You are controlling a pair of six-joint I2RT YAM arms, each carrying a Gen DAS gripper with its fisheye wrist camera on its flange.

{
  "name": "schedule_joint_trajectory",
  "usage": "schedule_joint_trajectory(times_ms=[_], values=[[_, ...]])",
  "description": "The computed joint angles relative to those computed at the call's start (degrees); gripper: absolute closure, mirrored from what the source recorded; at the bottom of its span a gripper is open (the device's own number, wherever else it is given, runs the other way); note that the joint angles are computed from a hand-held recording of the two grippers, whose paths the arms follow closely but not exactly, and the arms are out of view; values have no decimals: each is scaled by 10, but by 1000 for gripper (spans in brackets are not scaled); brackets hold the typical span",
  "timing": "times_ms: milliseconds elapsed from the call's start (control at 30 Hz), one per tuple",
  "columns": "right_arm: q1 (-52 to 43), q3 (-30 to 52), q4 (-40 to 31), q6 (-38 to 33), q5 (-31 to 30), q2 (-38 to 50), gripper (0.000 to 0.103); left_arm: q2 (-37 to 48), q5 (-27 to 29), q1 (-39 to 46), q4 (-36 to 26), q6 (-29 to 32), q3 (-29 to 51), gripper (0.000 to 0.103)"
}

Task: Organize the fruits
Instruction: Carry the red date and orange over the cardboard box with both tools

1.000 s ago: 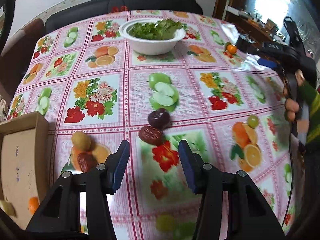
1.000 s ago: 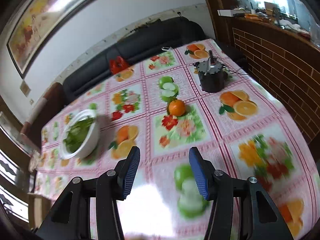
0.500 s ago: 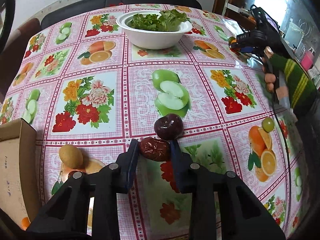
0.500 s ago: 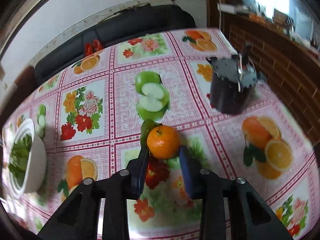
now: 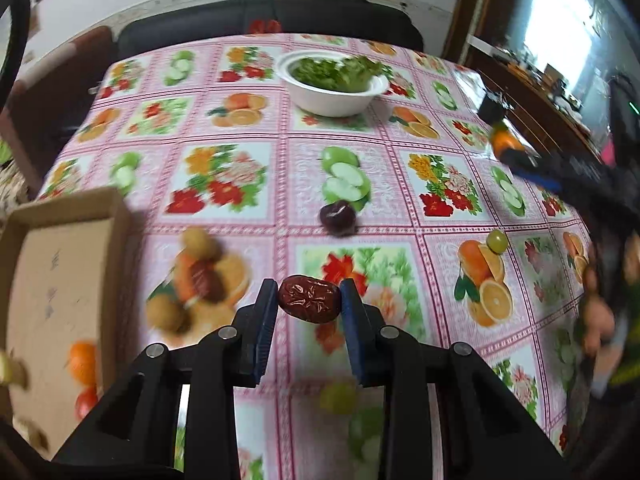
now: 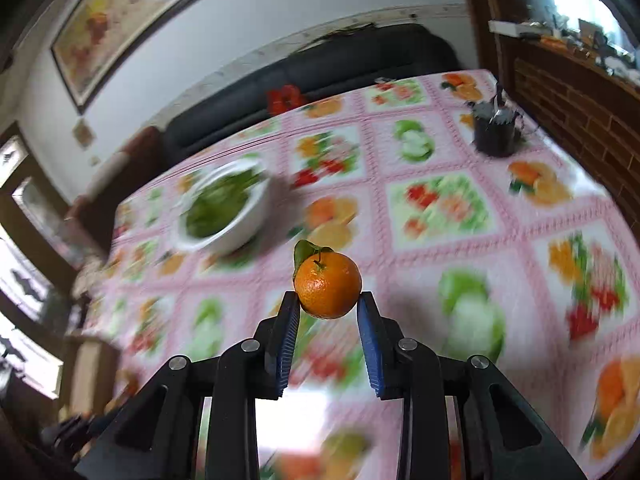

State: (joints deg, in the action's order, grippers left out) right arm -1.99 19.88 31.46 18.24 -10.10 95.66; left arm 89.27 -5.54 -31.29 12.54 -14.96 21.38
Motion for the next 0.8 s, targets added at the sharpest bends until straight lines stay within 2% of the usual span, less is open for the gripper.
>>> schedule_joint_trajectory(times_ms=[133, 200, 267, 367, 567, 800], values=[[86, -117, 7, 57, 6, -137, 72, -98, -30, -5, -35, -18, -52, 74], [129, -150, 2, 90, 17, -188, 72, -150, -34, 2, -62, -24, -76, 74], [200, -180, -26, 133, 59, -256, 73, -196, -41, 10, -87, -26, -95, 74], [294, -198, -53, 188, 113, -306, 73, -258, -41, 34, -123, -20, -117, 74], [438, -188, -79, 258, 202, -312, 73, -352, -39, 76, -185, -4, -143, 74], [527, -172, -62, 300, 246, -263, 73, -426, -13, 142, -233, 32, -160, 74]])
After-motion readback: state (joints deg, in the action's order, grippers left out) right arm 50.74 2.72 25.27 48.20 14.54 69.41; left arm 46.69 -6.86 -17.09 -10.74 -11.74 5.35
